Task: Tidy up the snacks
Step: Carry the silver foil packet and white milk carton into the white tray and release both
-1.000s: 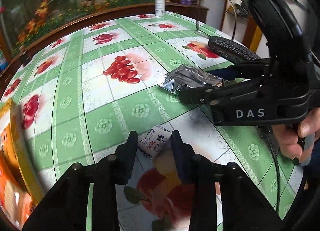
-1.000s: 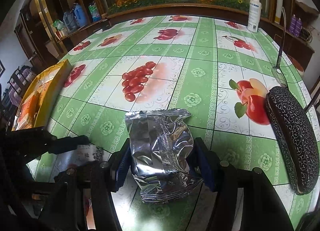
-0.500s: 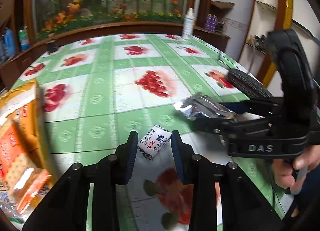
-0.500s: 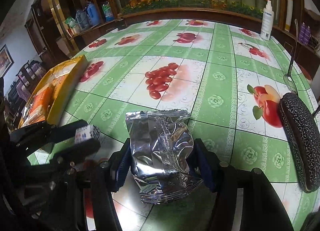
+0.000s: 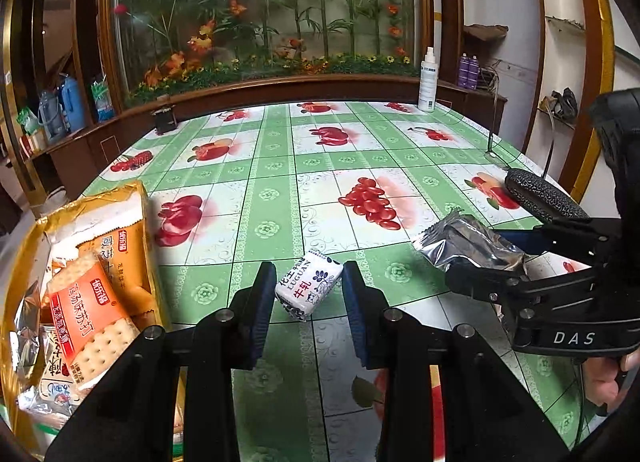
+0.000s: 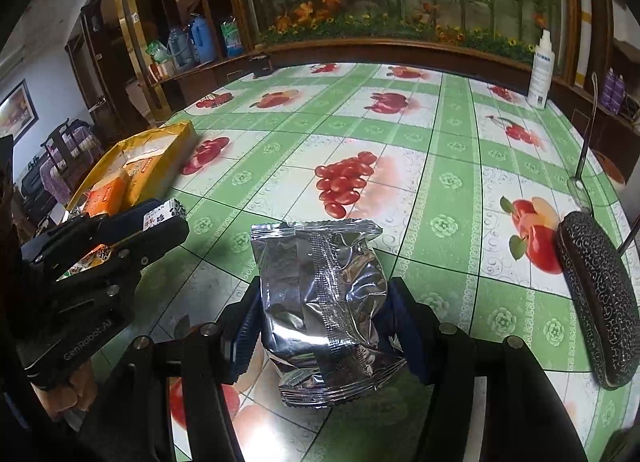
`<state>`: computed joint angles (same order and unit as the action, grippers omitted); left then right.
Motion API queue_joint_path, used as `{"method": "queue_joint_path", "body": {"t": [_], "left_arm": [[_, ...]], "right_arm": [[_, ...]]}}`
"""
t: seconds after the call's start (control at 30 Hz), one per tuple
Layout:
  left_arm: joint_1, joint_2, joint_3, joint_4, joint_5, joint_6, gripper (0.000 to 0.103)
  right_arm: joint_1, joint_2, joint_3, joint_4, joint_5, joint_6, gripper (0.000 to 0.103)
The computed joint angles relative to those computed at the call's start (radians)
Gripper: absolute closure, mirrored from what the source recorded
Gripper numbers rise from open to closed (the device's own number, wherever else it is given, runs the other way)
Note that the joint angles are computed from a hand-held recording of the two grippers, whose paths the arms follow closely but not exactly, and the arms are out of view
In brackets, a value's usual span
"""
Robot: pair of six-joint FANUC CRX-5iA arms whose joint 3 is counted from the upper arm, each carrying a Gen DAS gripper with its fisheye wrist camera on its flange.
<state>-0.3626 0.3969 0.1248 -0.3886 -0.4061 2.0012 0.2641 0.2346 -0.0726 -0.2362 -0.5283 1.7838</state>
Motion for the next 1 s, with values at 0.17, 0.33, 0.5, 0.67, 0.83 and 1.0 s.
{"method": "queue_joint_path", "body": {"t": [0.17,0.33,0.5,0.67,0.83,1.0], "left_arm": [[-0.012,0.002,0.013,-0.044,-0.013,0.033,0.072],[-0.019,0.002,0.018,-0.072,-0.020,0.055,0.072],[-0.025,-0.001,0.019,-0.096,-0.024,0.077,0.072],[-0.028,-0.007,0.017,-0.118,-0.022,0.098,0.072],[-0.034,-0.024,0.004,-0.162,-0.007,0.150,0.072],[-0.026,-0.055,-0.023,-0.208,0.027,0.237,0.072]], "right_arm": [[-0.001,0.001,0.003,-0.001,-0.004,-0.001,0.041],[-0.003,0.003,0.006,-0.006,-0.006,0.003,0.041],[-0.003,0.005,0.006,0.004,-0.005,-0.010,0.041],[-0.002,0.002,0.003,0.006,0.000,-0.011,0.041],[-0.001,-0.001,-0.008,0.012,0.022,-0.021,0.041],[0.010,-0.016,-0.032,0.026,0.070,-0.048,0.041]]}}
